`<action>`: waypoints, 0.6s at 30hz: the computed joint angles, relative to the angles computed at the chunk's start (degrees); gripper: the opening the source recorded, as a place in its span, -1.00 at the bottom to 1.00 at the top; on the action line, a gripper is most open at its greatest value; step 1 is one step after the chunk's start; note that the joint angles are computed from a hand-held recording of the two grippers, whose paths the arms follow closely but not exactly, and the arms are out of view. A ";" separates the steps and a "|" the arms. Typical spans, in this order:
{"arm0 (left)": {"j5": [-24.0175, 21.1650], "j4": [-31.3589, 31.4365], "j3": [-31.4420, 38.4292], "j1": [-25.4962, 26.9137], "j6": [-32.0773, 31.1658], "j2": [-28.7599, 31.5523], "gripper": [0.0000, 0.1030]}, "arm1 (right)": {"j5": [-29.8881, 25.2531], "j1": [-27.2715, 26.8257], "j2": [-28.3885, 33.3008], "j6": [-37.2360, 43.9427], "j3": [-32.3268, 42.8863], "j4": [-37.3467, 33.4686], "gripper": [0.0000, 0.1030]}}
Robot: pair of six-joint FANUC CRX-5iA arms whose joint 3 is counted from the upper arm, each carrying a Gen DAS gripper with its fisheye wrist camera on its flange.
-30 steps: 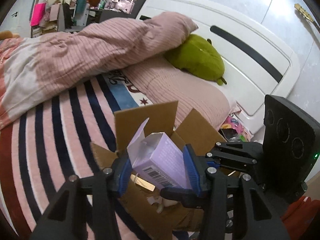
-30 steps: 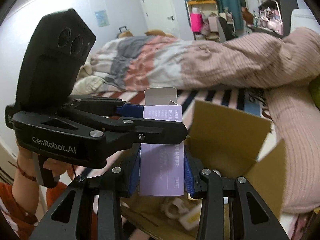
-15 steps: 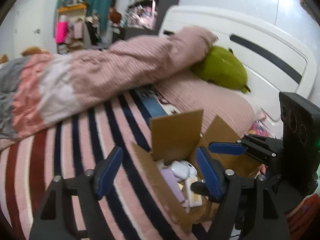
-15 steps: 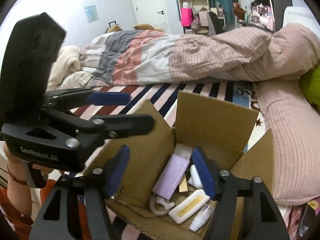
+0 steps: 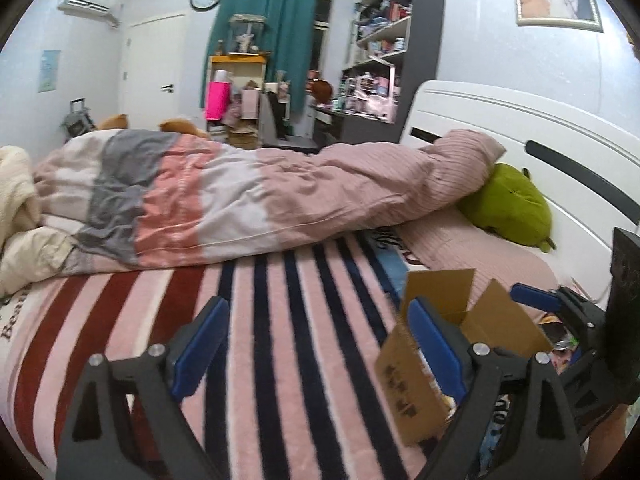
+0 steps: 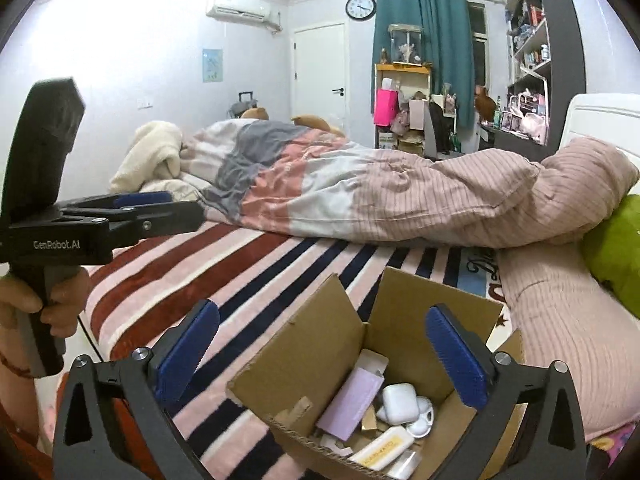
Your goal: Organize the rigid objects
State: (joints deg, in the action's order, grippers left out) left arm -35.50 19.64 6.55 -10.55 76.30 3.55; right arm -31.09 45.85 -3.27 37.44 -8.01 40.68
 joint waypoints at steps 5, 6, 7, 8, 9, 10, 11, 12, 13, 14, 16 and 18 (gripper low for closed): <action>-0.80 -3.34 -0.14 0.70 2.60 -0.50 0.74 | 1.31 -0.26 -0.44 -7.12 -2.61 5.09 1.00; -0.97 -3.87 -0.09 0.68 3.00 -0.54 0.74 | 1.33 -0.30 -0.37 -8.01 -2.89 5.81 1.00; -1.14 -4.37 0.07 0.64 3.43 -0.48 0.74 | 1.32 -0.28 -0.33 -8.72 -3.09 6.36 1.00; -1.27 -4.55 0.14 0.67 3.50 -0.41 0.74 | 1.26 -0.25 -0.29 -8.80 -3.10 6.33 1.00; -1.41 -4.57 0.17 0.69 3.35 -0.37 0.74 | 1.27 -0.21 -0.28 -8.83 -3.13 6.28 1.00; -1.50 -4.85 0.31 0.65 3.47 -0.29 0.74 | 1.38 -0.22 -0.31 -8.92 -3.21 6.29 1.00; -1.53 -5.24 0.45 0.53 3.85 -0.26 0.74 | 1.50 -0.27 -0.28 -8.73 -3.16 6.06 1.00; -1.55 -5.70 0.59 0.41 4.16 -0.19 0.74 | 1.59 -0.34 -0.25 -8.62 -3.12 5.97 1.00; -1.59 -5.89 0.65 0.35 4.22 -0.12 0.74 | 1.68 -0.35 -0.31 -9.04 -3.31 6.38 1.00; -1.67 -6.04 0.73 0.33 4.30 -0.05 0.74 | 1.82 -0.42 -0.31 -9.24 -3.37 6.62 1.00; -1.61 -6.19 0.67 0.32 4.40 -0.10 0.74 | 2.04 -0.55 -0.28 -9.40 -3.42 6.80 1.00; -1.78 -6.65 1.00 0.32 4.63 0.08 0.74 | 2.36 -0.62 -0.35 -9.47 -3.51 6.85 1.00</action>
